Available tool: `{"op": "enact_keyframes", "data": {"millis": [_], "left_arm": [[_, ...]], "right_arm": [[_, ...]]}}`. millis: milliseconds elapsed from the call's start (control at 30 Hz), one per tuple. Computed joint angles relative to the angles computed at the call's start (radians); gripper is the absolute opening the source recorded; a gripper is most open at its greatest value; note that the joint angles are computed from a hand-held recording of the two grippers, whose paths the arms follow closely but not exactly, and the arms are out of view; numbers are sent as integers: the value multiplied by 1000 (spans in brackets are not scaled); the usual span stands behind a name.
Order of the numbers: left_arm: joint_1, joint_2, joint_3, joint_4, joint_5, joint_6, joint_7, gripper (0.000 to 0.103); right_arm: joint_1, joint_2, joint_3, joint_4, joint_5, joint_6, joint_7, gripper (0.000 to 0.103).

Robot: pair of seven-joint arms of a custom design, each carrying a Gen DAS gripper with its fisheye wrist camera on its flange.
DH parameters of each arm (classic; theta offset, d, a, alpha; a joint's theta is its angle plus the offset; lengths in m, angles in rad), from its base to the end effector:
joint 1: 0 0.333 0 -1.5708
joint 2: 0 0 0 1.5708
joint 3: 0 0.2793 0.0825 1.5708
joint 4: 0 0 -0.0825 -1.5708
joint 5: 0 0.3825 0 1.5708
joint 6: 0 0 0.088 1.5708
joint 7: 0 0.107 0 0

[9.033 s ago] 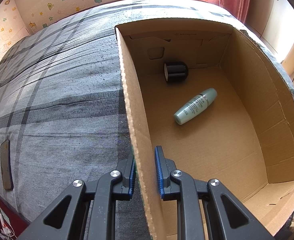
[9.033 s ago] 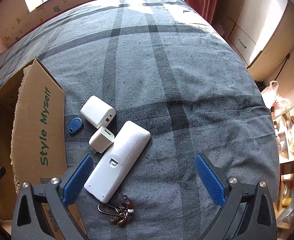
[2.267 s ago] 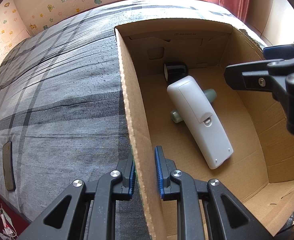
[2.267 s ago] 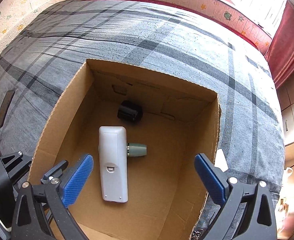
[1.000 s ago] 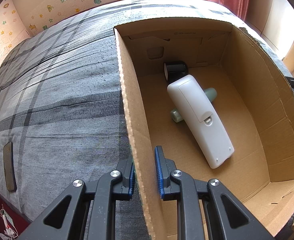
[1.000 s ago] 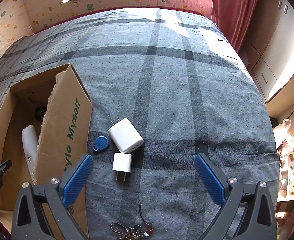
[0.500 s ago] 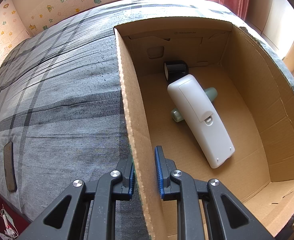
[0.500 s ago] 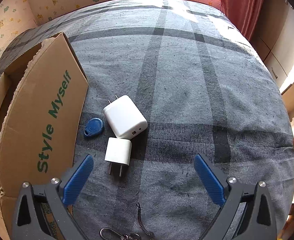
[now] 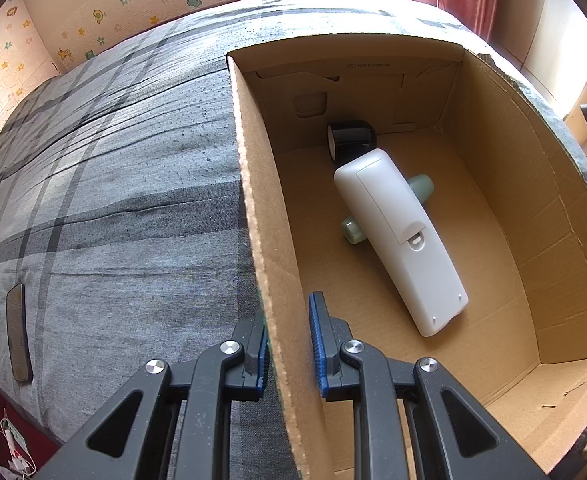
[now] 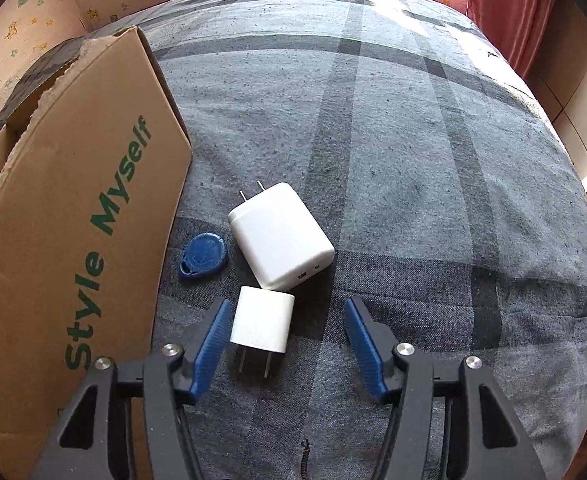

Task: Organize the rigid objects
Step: 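Grasp the small white charger with the right tool, then carry the small white charger into the box and lower it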

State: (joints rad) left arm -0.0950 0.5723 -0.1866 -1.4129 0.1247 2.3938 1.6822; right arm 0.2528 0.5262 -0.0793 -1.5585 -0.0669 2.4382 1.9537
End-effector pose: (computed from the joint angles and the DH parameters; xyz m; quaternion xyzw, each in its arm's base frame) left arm 0.7054 -0.1753 0.3869 -0.5339 0.8196 -0.1559 0.1376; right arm 0.6928 0.1295 0.3479 -0.6419 0.7449 -0.1244 0.1324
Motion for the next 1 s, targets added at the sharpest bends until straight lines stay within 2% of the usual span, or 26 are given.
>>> {"op": "enact_keyframes", "data": {"millis": [67, 133, 400, 1000], "left_arm": [[1, 0, -1, 0, -2, 0, -1, 19], [2, 0, -1, -1, -2, 0, -1, 19], [1, -1, -1, -2, -1, 1, -2, 19], [-2, -1, 1, -2, 8, 2, -5, 19]], "right_arm": [[-15, 6, 18, 5, 32, -2, -24, 39], [-18, 5, 23, 2, 50, 4, -33, 28], [5, -22, 7, -28, 38, -3, 13, 28], [16, -93, 10, -7, -25, -101, 87, 28]]}}
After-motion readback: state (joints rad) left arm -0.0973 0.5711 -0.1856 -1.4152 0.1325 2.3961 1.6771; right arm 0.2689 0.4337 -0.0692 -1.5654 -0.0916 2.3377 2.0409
